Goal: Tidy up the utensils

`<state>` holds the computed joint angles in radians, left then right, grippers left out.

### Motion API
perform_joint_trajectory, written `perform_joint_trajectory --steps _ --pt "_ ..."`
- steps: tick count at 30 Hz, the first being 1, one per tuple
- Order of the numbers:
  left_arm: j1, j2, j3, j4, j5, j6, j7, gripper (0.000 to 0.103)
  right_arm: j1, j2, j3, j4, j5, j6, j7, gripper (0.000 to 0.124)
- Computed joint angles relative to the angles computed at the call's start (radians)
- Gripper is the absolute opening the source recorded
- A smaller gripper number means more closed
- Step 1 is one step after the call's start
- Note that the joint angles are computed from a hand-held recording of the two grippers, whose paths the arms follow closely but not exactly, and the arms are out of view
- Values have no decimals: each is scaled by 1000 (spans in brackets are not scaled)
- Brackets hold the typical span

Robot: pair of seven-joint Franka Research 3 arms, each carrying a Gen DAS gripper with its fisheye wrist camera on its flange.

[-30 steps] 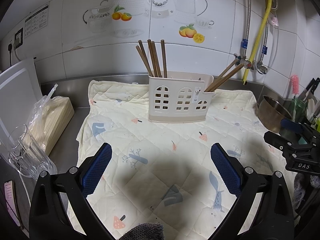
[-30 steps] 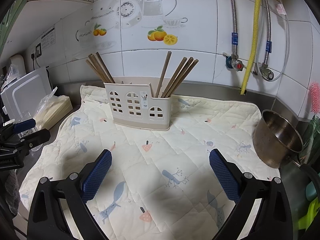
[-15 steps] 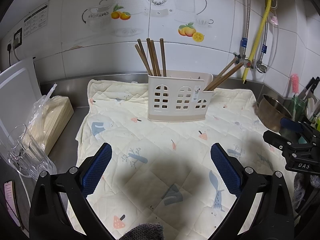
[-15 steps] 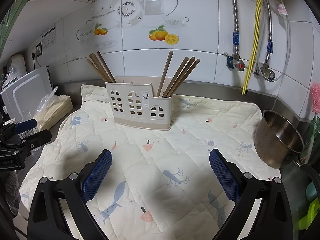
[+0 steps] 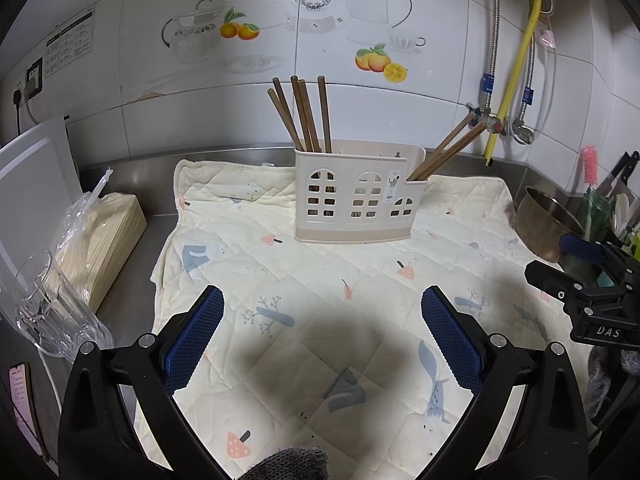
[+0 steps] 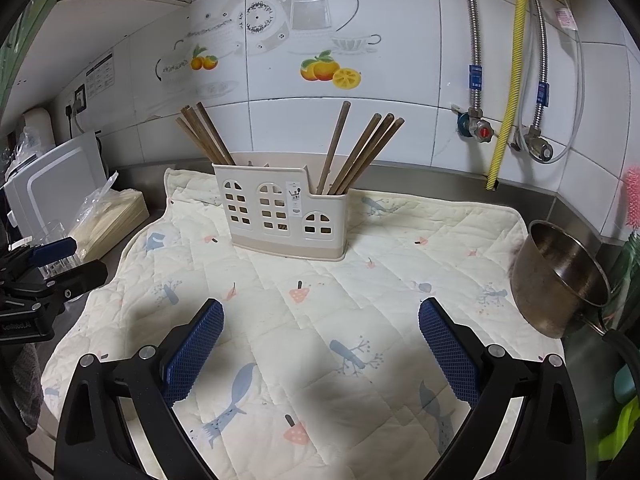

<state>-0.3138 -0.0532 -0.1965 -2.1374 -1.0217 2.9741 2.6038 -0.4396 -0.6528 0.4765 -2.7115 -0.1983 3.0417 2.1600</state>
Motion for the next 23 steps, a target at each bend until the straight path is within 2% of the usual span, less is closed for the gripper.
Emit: perform_joint_trajectory --steps 12,23 --pt "-2 1 -1 4 -29 7 32 98 1 2 -2 0 -3 2 0 95" --pt "6 2 1 2 -2 5 1 98 -1 2 3 0 -3 0 8 95"
